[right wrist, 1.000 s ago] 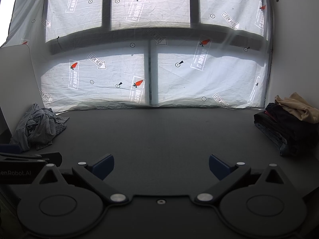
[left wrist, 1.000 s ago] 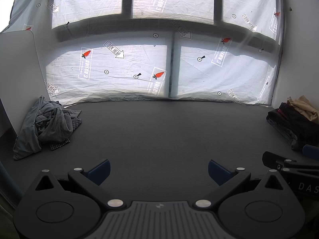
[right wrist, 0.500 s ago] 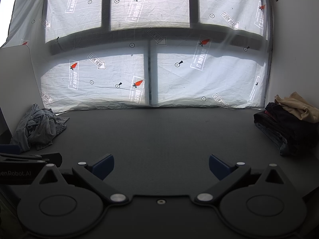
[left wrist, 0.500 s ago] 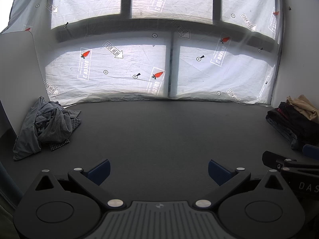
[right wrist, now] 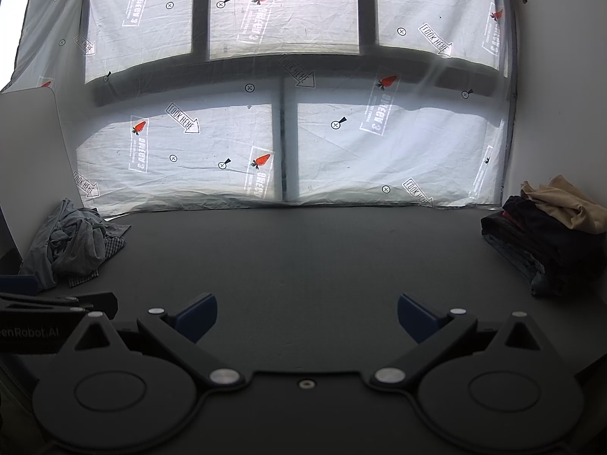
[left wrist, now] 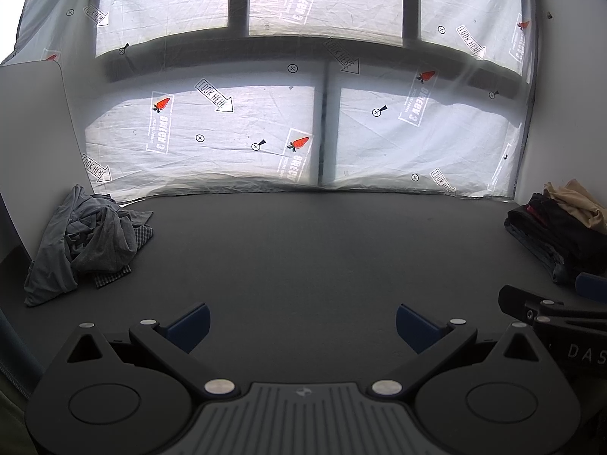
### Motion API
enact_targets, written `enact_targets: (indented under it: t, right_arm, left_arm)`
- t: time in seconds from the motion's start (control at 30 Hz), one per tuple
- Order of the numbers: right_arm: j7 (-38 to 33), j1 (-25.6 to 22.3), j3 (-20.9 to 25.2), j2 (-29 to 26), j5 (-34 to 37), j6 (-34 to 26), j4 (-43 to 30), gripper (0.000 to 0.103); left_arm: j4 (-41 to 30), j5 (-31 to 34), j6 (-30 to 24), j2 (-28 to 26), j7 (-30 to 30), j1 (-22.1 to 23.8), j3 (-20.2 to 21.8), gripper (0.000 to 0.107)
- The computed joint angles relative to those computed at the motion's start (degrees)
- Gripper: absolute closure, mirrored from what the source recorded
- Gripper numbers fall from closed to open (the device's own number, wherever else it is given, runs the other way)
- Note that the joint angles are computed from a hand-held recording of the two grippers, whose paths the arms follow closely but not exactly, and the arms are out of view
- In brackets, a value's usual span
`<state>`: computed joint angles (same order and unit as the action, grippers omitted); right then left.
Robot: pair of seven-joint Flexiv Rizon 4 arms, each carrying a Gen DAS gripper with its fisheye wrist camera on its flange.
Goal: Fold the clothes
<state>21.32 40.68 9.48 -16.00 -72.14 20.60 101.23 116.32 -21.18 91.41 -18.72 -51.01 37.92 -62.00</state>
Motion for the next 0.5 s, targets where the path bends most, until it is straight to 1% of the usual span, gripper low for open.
enact_targets:
  t: [0.2, 0.33, 0.4, 0.5]
  right_arm:
    - [-0.06, -0.1, -0.04, -0.07, 0.05, 0.16, -0.03, 0.0]
    - [-0.09, -0.32, -0.15, -0.05, 0.18, 0.5, -0.07, 0.0]
    - [0.2, -0.38, -0.14, -0.02, 0.22, 0.56, 0.09, 0.0]
    - [0.7, -0.55, -0.12, 0.03, 0.69, 0.65, 0.24, 0.0]
  left_arm:
    - [-0.34, -0.48, -0.47, 0.05, 0.28, -0.9, 0.92, 0.004]
    - [-1.07, -1.78, -1.16, 0.0, 1.55, -2.86, 2.82, 0.004]
    - [-1.58, -2.75, -1.58, 0.02, 2.54, -4.42, 4.36, 0.004]
    - [-2.59, -4.1, -2.29, 0.21, 3.39, -7.86, 7.99, 0.004]
